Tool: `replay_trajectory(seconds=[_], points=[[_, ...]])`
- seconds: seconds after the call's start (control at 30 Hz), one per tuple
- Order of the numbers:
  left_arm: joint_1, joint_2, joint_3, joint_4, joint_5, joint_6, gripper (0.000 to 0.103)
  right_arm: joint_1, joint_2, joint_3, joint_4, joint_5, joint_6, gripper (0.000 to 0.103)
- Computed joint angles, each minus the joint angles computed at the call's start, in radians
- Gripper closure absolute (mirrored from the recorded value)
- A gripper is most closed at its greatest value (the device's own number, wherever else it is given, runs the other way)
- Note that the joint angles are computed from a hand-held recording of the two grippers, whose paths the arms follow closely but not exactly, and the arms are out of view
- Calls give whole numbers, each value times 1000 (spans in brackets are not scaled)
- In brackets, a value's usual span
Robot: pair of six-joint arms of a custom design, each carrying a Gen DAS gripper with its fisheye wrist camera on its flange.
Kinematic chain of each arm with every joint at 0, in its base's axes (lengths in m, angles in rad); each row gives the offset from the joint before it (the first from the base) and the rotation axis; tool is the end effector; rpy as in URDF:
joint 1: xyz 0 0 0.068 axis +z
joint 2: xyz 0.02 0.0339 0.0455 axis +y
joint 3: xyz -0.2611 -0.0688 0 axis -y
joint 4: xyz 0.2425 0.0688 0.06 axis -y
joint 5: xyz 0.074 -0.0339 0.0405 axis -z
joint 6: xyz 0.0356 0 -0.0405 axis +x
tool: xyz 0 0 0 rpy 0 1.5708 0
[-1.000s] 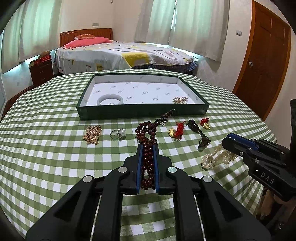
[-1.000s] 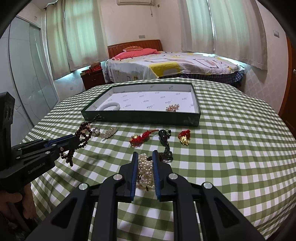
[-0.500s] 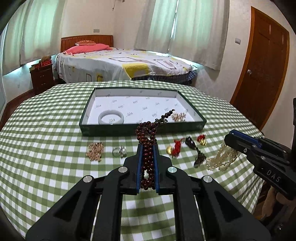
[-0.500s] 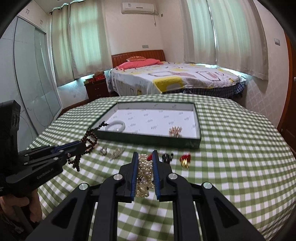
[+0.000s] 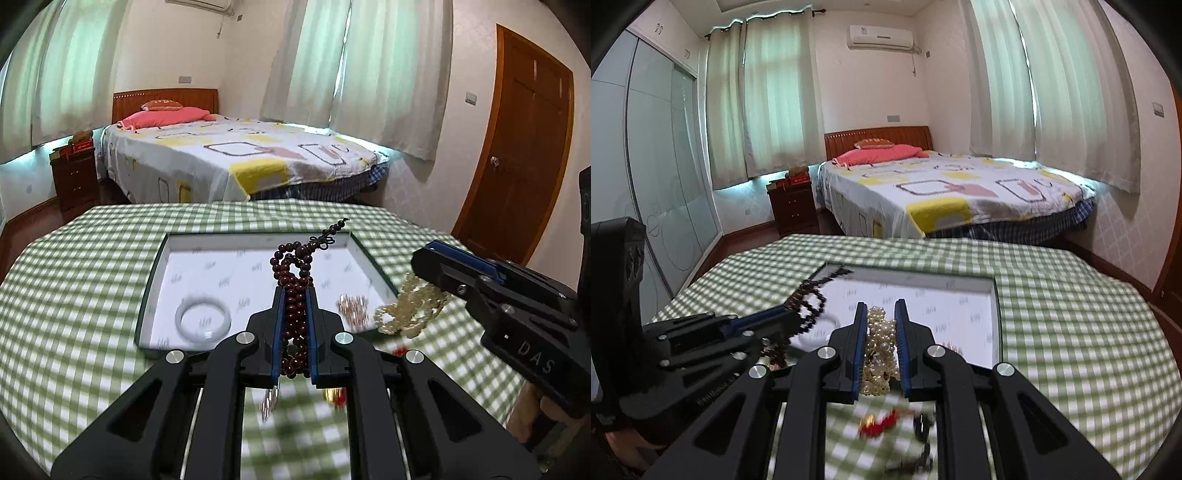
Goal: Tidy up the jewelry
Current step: 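Lower the pearl necklace into the box with the right tool while the left tool releases the mala there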
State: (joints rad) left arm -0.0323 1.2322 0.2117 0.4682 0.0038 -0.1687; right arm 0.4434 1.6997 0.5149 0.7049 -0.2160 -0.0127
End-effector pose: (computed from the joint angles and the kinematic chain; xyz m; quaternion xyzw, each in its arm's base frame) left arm 0.2044 -0.0067 0.1270 -0.0586 0.8711 -0.0506 0.4849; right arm 0.2649 0.1343 0.1201 -0.2466 0.8153 0.2002 0.4842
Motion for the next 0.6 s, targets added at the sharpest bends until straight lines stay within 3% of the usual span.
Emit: replay_trajectory(seconds=[0.13, 0.37, 0.6], points=[[34, 181, 108, 74, 21, 0, 92, 2, 80, 107, -20, -1, 3, 87], [62, 525, 256, 164, 53, 8, 92, -9, 352, 341, -122, -28, 16, 87], [85, 729, 366, 153, 86, 10, 92, -3, 502, 487, -234, -30, 8, 87]])
